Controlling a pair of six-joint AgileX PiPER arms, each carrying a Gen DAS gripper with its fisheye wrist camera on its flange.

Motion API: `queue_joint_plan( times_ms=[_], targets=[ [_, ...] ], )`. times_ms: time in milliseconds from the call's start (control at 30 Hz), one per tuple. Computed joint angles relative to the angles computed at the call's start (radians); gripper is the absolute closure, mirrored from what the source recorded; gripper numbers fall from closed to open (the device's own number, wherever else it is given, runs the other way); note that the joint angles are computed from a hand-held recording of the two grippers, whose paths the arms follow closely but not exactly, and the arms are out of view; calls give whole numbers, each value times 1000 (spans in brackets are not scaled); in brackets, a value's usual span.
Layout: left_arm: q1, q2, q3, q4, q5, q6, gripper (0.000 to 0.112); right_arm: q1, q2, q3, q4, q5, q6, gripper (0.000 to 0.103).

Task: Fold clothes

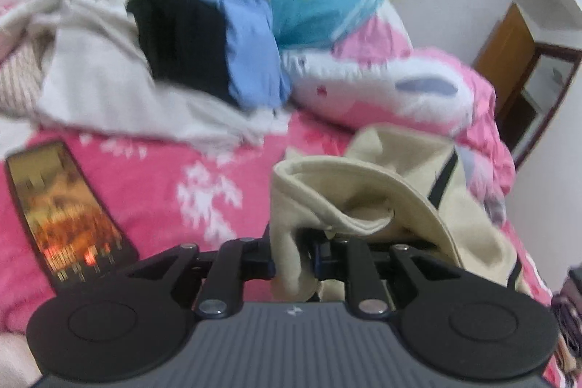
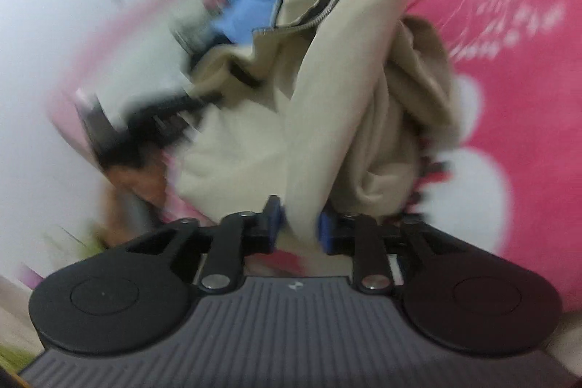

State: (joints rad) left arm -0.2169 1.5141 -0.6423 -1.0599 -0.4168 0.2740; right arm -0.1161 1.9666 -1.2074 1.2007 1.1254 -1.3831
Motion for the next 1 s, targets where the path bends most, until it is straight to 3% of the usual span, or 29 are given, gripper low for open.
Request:
queue_joint_plan(
  times_ms=[100,233,400,500,567,633,667,733,900,1000],
  targets=[
    [-24,17,34,95,-26,-89,79,-30,-89,-8,-17,-24,-76,74],
    [-58,35,58,171,-72,-164,61,-24,-169,-23,88,-98,-245,50],
    [-60,53,52,180,-81,-175,60,95,-162,-54,193,-251,-504,47],
    [-46,57,53,207,-74,-197,59,208,-101,-140,131,-389,-552,47],
    [-38,60,56,230,-75,-213,59,277,-51,-205,25,-488,-510,49],
    [-31,63,58,259,-77,-230,57,318,12,-304,-115,-532,-362,57],
    [-28,65,58,273,-78,-239,56,332,50,-368,-195,-537,-264,75],
    [-21,72,56,310,-74,-260,51,336,116,-498,-259,-502,-118,87],
    [-8,107,38,384,-55,-302,39,318,238,-735,-154,-425,12,86],
    [0,133,29,412,-49,-335,40,339,319,-855,-220,-420,76,82]
  ],
)
